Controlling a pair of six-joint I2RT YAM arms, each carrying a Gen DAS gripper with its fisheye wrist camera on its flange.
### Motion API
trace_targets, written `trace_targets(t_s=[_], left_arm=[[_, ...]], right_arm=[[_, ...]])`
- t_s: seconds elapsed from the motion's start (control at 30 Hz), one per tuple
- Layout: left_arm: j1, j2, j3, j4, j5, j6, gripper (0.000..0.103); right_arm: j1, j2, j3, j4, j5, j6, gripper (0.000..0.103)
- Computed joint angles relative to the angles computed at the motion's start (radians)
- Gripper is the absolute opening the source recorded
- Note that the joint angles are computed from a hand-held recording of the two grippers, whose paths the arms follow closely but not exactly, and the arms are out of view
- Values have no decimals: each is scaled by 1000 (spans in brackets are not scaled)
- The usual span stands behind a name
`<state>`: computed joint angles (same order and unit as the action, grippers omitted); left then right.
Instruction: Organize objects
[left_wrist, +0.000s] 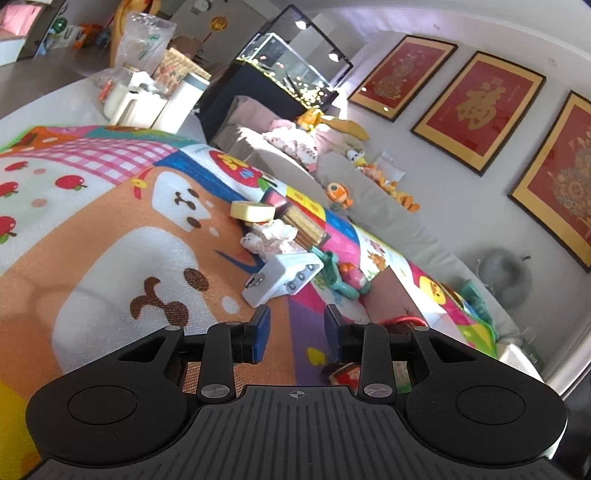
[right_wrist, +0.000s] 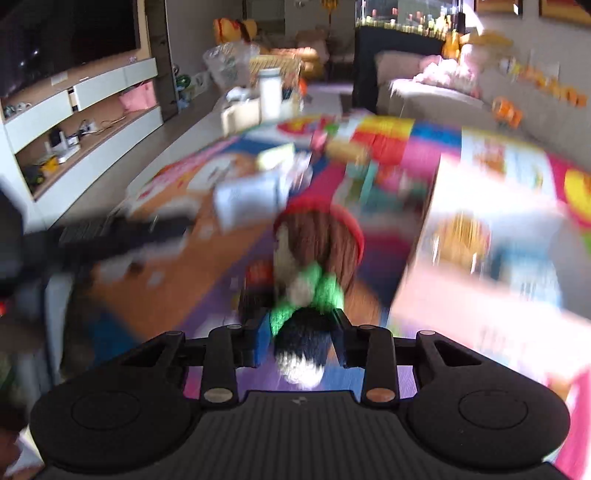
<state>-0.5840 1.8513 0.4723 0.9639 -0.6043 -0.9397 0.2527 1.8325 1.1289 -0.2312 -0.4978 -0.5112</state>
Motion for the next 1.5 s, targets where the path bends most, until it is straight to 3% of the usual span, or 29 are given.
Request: trace_targets(t_s=[0.1,0.17,0.23,0.3,0.5,0.57,0.67,0.73,0.83,0.93,1.07,1.23,1.33,1.5], left_arm=[[-18,-38,43,-136,-11,2,35],[-32,-65,65,-197,22,15,35],[-55,-84,104,-247,62,51,35],[-80,-79,169,-307,73,86,35],[-85,48,456,-541,88,115,35],[-92,108,550,-583,97,183,37],[-103,157,650,-637,195,290,37],[-134,190,709,-694,157,306,37],[-177,223,772,-806,15,244,37],[-189,230,805,-917,-83,141,37],[-149,243,835,-957,-7,89,38],[-114,325,967,-1037,8,60,51],[-87,352,1008,-1071,78,-8,58],[-71,405,1122,-1180,96,13,59]], right_arm=[[-66,-48,-70,-64,-95,-96,35],[-116,-90,-110,-56,-160,-121,44],[-169,-131,-152,8,-222,-97,68],[-215,-141,-173,92,-260,-30,76],[-285,-93,-229,342,-212,156,79],[-313,-66,-240,389,-206,184,79],[-342,-32,-258,461,-181,202,82],[-363,-2,-249,474,-189,214,85],[-383,44,-208,445,-210,251,85],[-389,58,-214,491,-241,292,90],[-385,57,-235,519,-248,287,91],[-382,44,-258,549,-246,292,99],[-382,46,-258,550,-248,296,100],[-379,57,-240,523,-243,304,102]])
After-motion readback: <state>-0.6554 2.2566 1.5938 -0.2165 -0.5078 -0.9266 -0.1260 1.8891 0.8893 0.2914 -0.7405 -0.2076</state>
